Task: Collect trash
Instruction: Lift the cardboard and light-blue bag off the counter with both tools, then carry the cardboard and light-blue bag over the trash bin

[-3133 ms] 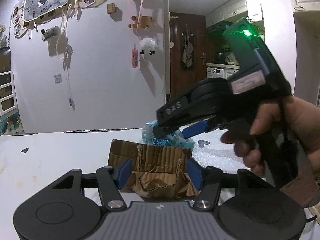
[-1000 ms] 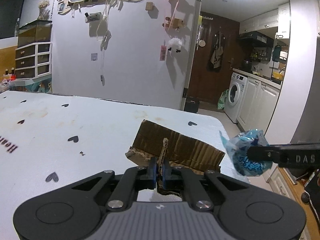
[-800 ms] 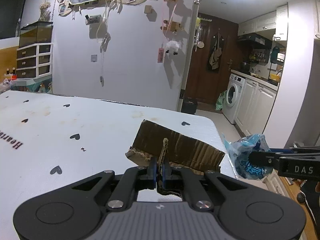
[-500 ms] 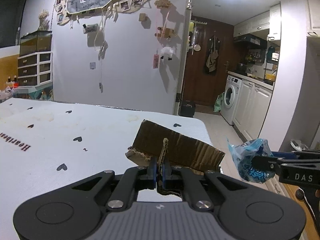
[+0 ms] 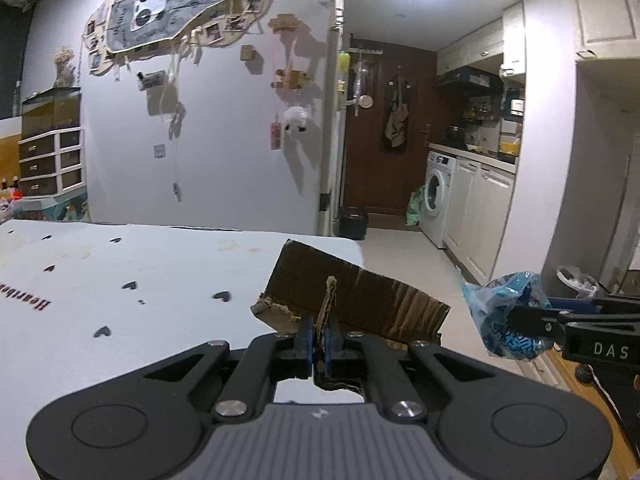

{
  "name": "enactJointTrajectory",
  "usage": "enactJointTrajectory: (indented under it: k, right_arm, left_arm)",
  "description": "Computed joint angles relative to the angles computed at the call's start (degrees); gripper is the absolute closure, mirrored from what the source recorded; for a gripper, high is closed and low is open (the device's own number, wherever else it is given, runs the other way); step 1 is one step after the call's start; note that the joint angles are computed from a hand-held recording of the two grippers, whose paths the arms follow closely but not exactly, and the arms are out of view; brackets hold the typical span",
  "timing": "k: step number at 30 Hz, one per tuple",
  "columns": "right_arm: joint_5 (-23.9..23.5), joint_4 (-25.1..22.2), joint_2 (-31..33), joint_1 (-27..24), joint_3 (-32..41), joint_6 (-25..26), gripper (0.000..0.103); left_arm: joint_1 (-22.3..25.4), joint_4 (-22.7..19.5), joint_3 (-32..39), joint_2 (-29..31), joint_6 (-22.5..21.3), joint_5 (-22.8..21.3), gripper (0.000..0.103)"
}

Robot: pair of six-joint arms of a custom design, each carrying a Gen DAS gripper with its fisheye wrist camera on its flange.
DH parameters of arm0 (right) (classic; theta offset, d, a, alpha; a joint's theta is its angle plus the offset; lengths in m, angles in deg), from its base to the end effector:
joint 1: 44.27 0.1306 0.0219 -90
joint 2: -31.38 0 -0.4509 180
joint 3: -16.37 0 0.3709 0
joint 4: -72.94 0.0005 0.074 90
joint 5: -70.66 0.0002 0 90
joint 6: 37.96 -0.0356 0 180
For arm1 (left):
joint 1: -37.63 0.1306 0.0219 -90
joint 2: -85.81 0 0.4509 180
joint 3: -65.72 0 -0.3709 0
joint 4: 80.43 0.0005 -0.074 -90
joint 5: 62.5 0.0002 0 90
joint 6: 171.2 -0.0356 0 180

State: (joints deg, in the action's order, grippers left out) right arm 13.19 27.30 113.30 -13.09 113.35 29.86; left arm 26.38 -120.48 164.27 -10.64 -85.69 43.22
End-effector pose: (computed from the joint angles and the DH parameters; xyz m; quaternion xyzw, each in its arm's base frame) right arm 0.3576 0.1935 0.6203 0.0730 0.8421 -0.0037 0.5343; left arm 0.4173 -0.0934 0.6286 0.1872 0.8178 -0.1465 0.5242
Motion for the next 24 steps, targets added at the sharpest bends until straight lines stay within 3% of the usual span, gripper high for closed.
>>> enactJointTrajectory:
  k: [14,24]
  right_arm:
    - [3.62,-3.53,-11.21,-2.60,-11.20,-4.69,0.063]
    - [-0.80,-5.22,-17.60,-9.70,-20.45,-8.20,0.063]
  left_arm:
    - [-10.74,0.83,-5.36,-2.29,-0.37,-2.43,0.098]
    - [-18.61,-0.50,-8.71,0.11,-1.16,-4.58,0.098]
